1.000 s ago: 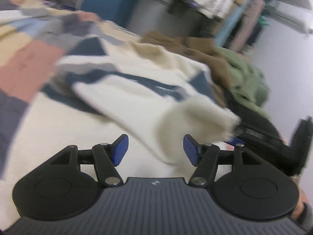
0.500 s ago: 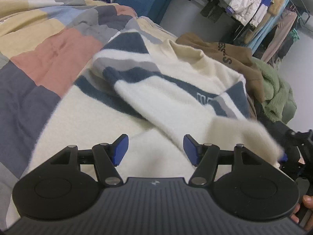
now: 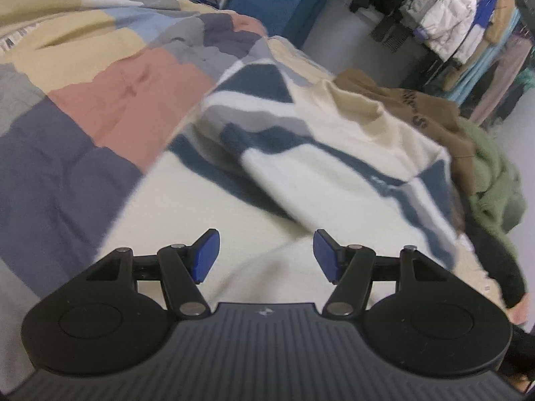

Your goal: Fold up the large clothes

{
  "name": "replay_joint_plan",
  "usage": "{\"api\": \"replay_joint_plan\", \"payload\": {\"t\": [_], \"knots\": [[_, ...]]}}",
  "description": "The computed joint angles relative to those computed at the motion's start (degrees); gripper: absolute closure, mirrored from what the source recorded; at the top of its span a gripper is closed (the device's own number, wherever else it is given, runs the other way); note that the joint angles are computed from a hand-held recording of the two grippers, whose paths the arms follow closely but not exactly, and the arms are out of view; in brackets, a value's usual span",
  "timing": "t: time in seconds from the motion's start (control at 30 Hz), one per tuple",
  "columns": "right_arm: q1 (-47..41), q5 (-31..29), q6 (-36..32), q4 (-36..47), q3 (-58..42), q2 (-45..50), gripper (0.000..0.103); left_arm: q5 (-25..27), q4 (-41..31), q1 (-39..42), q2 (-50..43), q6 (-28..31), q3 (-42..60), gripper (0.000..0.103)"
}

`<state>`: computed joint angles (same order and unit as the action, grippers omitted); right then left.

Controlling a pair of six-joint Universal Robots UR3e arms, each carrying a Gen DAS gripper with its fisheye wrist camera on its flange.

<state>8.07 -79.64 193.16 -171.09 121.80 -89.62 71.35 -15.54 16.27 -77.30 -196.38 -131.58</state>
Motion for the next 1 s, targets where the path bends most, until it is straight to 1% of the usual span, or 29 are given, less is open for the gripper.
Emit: {"api": "replay_joint_plan", "payload": {"t": [0.03, 0.07, 0.13, 0.17, 0.2, 0.27, 0.3, 0.37, 0.47, 0.57, 0.63, 0.67, 0.7, 0.73, 0.77, 0.8, 0.87, 1.0], "knots": [[0.32, -0.06, -0.84, 1.01, -0.87, 0.67, 0.042, 0.36, -0.6, 0.56, 0.72, 0.03, -0.4, 0.036], [0.32, 0.35, -1.61, 1.92, -1.38, 0.83, 0.046, -0.41, -1.16, 1.75, 1.93, -0.14, -1.27, 0.036], [0.37, 0.97, -3.79, 2.27, -1.23, 0.46, 0.072, -3.23, -3.53, 4.63, 5.57, -1.03, -2.96, 0.036], [0.67, 0.66, -4.84, 2.5, -1.25, 0.36, 0.077, -5.47, -5.12, 6.42, 8.08, -0.87, -3.84, 0.036], [0.88, 0.25, -6.33, 3.21, -1.11, -0.34, 0.086, -7.4, -6.82, 7.77, 10.32, -0.12, -4.36, 0.036], [1.42, -1.51, -8.4, 2.06, 0.14, -1.89, 0.086, -9.32, -11.17, 9.27, 14.77, 2.03, -4.52, 0.036], [1.11, -1.36, -7.85, 1.8, 0.75, -2.94, 0.086, -9.71, -12.9, 9.95, 17.0, 2.94, -4.83, 0.035], [-0.89, 0.16, -6.75, 2.63, 2.19, -5.56, 0.086, -11.42, -17.45, 12.33, 22.45, 5.58, -5.69, 0.035], [-1.8, 0.06, -7.67, 6.0, 2.96, -7.69, 0.086, -14.15, -25.67, 16.95, 30.14, 8.71, -6.6, 0.035], [-6.22, 5.45, -5.8, 11.31, 5.44, -12.98, 0.083, -14.91, -32.65, 20.64, 34.59, 10.84, -7.08, 0.035], [-8.68, 7.88, -4.68, 15.15, 6.93, -17.54, 0.083, -14.11, -35.53, 22.5, 35.87, 11.86, -7.4, 0.035], [-9.95, 9.05, -4.44, 16.83, 7.77, -19.93, 0.081, -14.1, -37.04, 23.78, 36.58, 12.15, -7.64, 0.035], [-10.79, 9.18, -3.53, 18.43, 8.47, -22.12, 0.071, -13.52, -38.53, 24.76, 36.63, 11.56, -7.52, 0.035], [-11.75, 9.15, -2.02, 20.34, 9.47, -24.82, 0.054, -13.8, -40.56, 26.51, 37.29, 11.3, -7.64, 0.035], [-12.63, 9.29, -0.73, 22.11, 10.4, -27.14, 0.044, -14.74, -42.41, 28.48, 38.03, 11.59, -7.96, 0.035], [-13.81, 9.82, 0.27, 24.49, 11.44, -29.82, 0.032, -15.85, -45.25, 30.85, 39.06, 12.32, -8.09, 0.036], [-15.92, 10.97, 1.57, 29.05, 12.74, -33.99, 0.031, -17.22, -49.36, 34.08, 40.75, 13.08, -8.52, 0.036], [-21.49, 16.89, 3.77, 38.83, 14.47, -39.89, 0.031, -16.91, -53.06, 36.26, 42.43, 14.58, -8.63, 0.036]]}}
